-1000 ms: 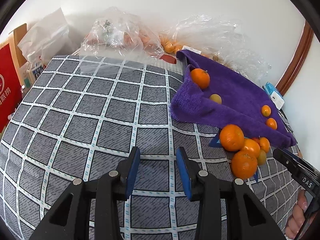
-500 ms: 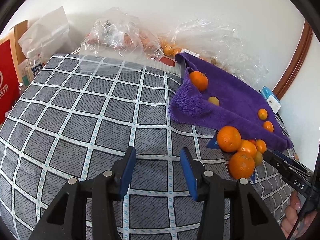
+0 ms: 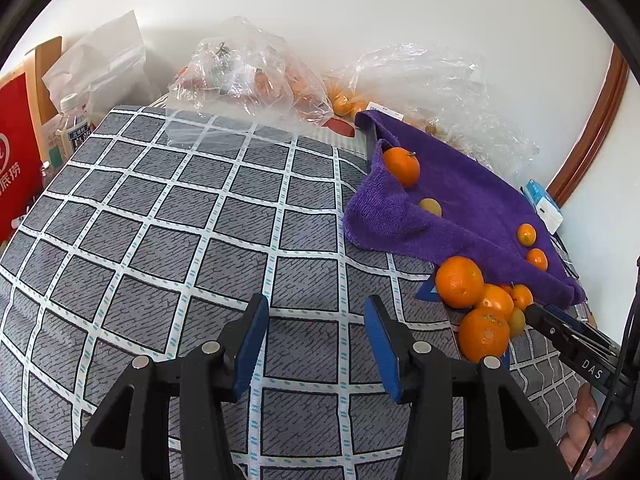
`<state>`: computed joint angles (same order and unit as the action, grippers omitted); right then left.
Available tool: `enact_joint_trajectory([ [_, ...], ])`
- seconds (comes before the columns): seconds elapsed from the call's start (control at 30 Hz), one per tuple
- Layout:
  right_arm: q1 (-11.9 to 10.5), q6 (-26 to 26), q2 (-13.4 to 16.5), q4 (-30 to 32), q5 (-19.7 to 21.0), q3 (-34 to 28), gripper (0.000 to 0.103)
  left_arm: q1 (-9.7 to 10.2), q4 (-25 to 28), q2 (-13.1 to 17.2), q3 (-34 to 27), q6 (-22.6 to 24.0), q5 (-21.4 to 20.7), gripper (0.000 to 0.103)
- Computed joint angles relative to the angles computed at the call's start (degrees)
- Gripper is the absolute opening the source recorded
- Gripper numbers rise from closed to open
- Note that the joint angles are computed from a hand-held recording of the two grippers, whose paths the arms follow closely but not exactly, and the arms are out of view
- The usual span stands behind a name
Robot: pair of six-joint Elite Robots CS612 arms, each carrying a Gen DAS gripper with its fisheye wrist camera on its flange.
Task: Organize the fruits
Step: 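Grasp an orange from the pile with the right tool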
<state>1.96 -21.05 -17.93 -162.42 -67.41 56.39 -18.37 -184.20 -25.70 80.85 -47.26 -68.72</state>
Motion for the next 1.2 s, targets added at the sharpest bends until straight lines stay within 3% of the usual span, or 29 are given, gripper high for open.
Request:
enact_joint_trajectory([
  [0.47,0.24,-1.23,1.1,2.11,1.52,-2.66,0.048,0.0,0.24,0.08,-0.13,0.72,0.25,0.05],
  [0.63,0.7,-1.67,2.3,5.66,0.81,-5.43,0.031,-0.03,0.21,0.1,-0.17,0.64,0.25,0.051],
  [0.87,-0.08,-1.75,1.29,-0.91,-2.11,-2.39,0.031,-0.03,0.35,0.07,-0.16,0.99,0.26,0.052],
  [0.97,-0.46,-2.17,1.38,1.55,-3.12,-2.74,0.031,-0.03,0.46,0.09,-0.23,1.33,0.15,0.054],
  [1.2,-0.62,-1.46,1.93,0.18,-3.31,-2.61,0.031,0.05,0.33,0.08,-0.16,1.62,0.0,0.055],
])
